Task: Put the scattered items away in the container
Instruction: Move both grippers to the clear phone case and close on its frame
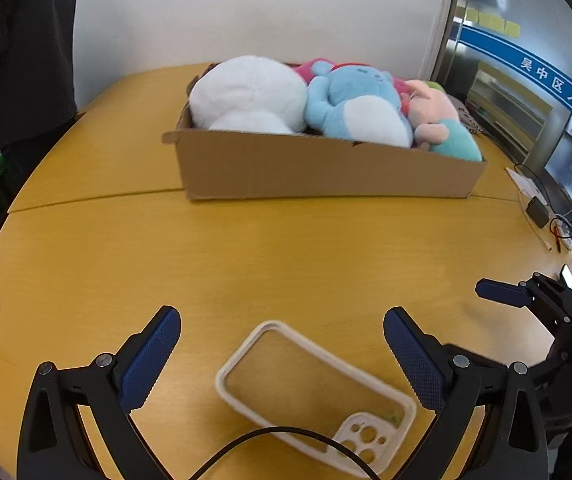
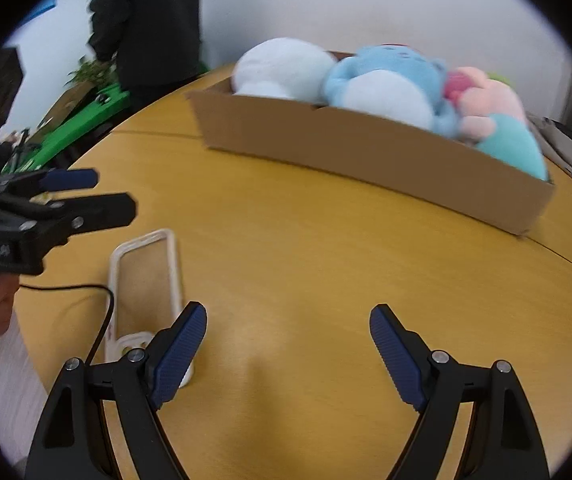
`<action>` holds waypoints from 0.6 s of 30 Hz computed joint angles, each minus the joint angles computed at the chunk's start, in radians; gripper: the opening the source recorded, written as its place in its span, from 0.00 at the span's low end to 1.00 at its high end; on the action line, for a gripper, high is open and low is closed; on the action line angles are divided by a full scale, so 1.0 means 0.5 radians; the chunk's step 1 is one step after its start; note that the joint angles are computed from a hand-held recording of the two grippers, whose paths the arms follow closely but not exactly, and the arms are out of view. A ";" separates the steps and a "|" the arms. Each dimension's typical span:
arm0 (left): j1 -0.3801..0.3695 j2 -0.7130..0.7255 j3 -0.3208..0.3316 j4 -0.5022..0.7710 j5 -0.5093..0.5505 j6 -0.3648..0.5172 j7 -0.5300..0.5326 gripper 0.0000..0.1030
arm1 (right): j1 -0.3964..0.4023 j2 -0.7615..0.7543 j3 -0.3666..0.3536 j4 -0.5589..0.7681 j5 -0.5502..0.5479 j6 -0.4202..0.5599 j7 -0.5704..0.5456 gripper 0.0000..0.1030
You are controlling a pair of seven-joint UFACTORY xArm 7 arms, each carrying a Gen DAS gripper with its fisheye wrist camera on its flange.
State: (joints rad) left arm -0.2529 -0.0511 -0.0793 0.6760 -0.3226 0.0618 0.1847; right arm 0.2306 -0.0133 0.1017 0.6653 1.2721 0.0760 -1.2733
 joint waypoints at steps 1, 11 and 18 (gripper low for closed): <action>0.017 -0.001 0.011 -0.020 0.020 0.013 0.000 1.00 | 0.020 0.014 0.021 -0.006 -0.034 0.017 -0.008 0.81; 0.064 0.174 -0.029 0.036 -0.403 0.237 0.578 0.47 | -0.034 0.155 0.160 -0.008 -0.412 0.061 0.134 0.61; 0.045 0.146 -0.126 0.028 -0.477 0.264 0.705 0.14 | -0.178 0.211 0.077 0.092 -0.381 0.098 -0.032 0.50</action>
State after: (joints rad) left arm -0.2304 0.0217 -0.1424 0.6898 -0.5613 0.1937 0.5370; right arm 0.1415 0.0922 0.1403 0.7114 1.0817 0.1248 -1.2893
